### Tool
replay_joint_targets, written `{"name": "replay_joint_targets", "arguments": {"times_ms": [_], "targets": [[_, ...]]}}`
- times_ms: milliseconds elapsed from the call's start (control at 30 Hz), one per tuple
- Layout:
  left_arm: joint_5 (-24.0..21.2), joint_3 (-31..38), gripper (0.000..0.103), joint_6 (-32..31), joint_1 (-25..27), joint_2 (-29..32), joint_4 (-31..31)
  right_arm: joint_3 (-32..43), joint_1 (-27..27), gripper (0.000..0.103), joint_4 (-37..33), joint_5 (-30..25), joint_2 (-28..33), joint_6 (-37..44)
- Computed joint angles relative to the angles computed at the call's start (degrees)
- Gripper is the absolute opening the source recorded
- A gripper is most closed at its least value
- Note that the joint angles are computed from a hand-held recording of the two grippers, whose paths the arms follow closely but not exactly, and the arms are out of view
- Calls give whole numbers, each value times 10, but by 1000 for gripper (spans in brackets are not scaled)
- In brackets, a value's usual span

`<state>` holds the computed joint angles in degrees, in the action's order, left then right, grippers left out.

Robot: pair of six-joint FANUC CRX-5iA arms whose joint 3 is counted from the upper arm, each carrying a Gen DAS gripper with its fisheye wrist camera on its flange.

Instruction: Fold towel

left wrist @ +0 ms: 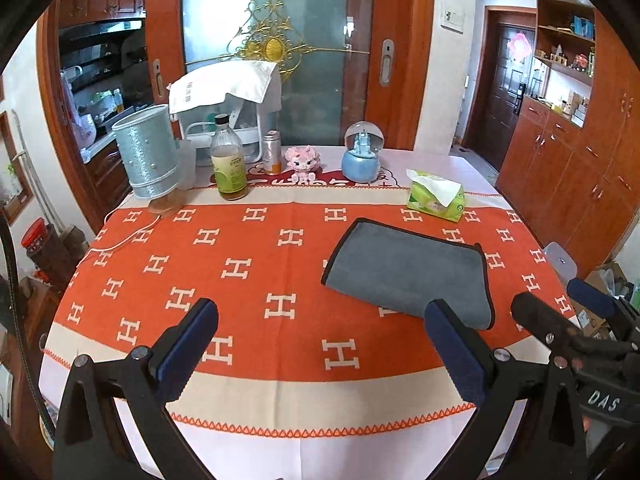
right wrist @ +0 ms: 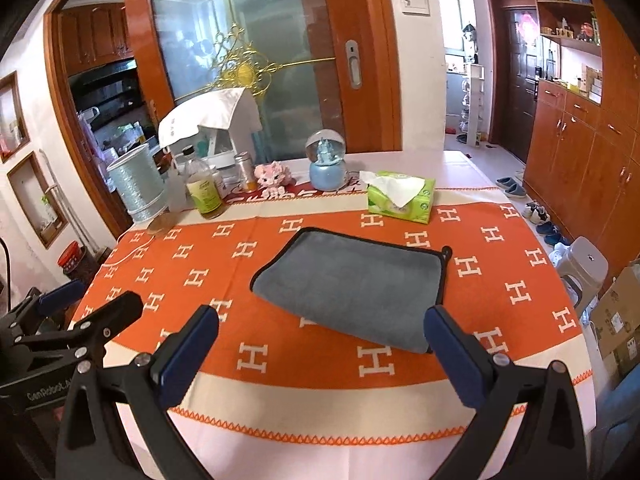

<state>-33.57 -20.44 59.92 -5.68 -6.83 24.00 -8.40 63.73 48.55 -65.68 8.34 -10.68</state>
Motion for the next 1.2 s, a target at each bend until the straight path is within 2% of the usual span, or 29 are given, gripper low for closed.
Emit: {"name": "replay_joint_targets", "arguments": {"times_ms": [167,367,567,1200], "targets": [[-10,0,102,61,2,-15,-48,-2,16,103,-8,-5,-3,-1],[-18,-8,102,88,2,-29,-72,-3,31,103,-24,-14,-3,-2],[-37,-19,102,89,6,-38,-69,-3,39,103,-42,-13,-2,-3],[-43,-35,102,84,12,-65,-79,6,48,103,-33,-36,1,-7]]}}
